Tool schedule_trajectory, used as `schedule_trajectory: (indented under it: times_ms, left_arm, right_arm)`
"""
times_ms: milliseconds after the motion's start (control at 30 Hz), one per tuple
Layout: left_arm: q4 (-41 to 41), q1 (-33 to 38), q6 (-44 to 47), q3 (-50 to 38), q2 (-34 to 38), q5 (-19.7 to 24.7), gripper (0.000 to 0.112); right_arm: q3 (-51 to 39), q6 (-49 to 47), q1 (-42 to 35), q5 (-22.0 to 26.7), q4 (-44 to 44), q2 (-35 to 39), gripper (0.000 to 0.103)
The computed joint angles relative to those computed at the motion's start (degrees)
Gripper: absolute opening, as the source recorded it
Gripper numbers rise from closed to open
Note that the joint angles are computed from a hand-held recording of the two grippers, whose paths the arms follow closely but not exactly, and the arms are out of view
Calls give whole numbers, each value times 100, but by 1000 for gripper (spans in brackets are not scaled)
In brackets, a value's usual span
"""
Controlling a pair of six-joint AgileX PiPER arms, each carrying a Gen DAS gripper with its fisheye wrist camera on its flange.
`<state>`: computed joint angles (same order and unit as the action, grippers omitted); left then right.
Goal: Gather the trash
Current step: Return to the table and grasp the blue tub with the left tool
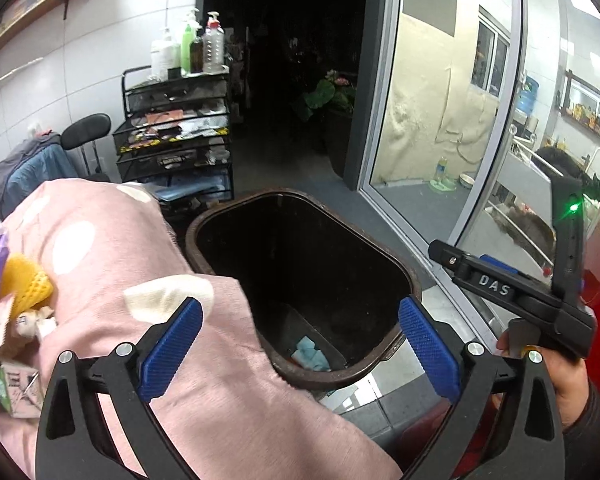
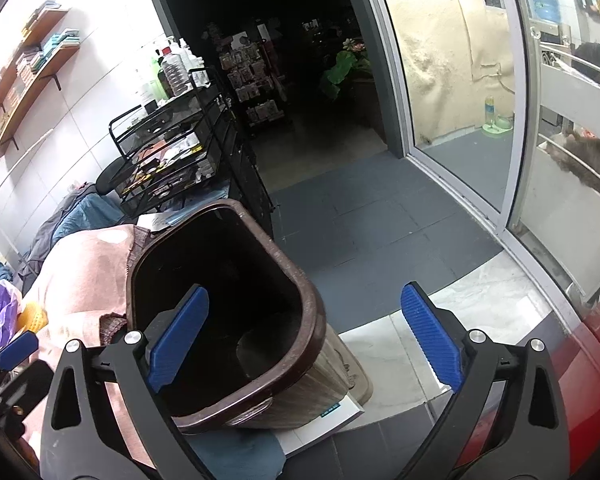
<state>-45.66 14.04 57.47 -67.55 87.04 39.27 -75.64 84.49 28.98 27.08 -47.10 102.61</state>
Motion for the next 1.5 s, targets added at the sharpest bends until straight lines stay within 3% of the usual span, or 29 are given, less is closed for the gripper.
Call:
schedule_trajectory:
  times_ms: [367,533,767,867,1133,1300,1500]
  left_arm:
    - [-1007,1248,1101,592,-652,379,98]
    - [-1368,2141,1571,929,-858,472,98]
    - [-1569,3417,1629,886,-569,927,97]
    - [-1609,3949,1600,714,-342,1111,97]
    - [-1451,4697,1714,-10,244,797,97]
    - [-925,4596,1885,-625,726,218,97]
    - [-217,4559,1365,-1708,1477,414,97]
  right_arm:
    - [-589,-749,571,-244,476,288,96]
    - [-1196,-1578,963,-242,1024,571,96]
    - [-2408,-3099,1514,-1,2101,1174,96]
    - [-2973,-3672,1710,153,2483,1431,96]
    - [-4412,-4867,2088,660,3373,2151,96]
    - [-5156,-5282,2197,1011,3711,2547,96]
    - [-5602,-5450,2247,1284,3840,2778,96]
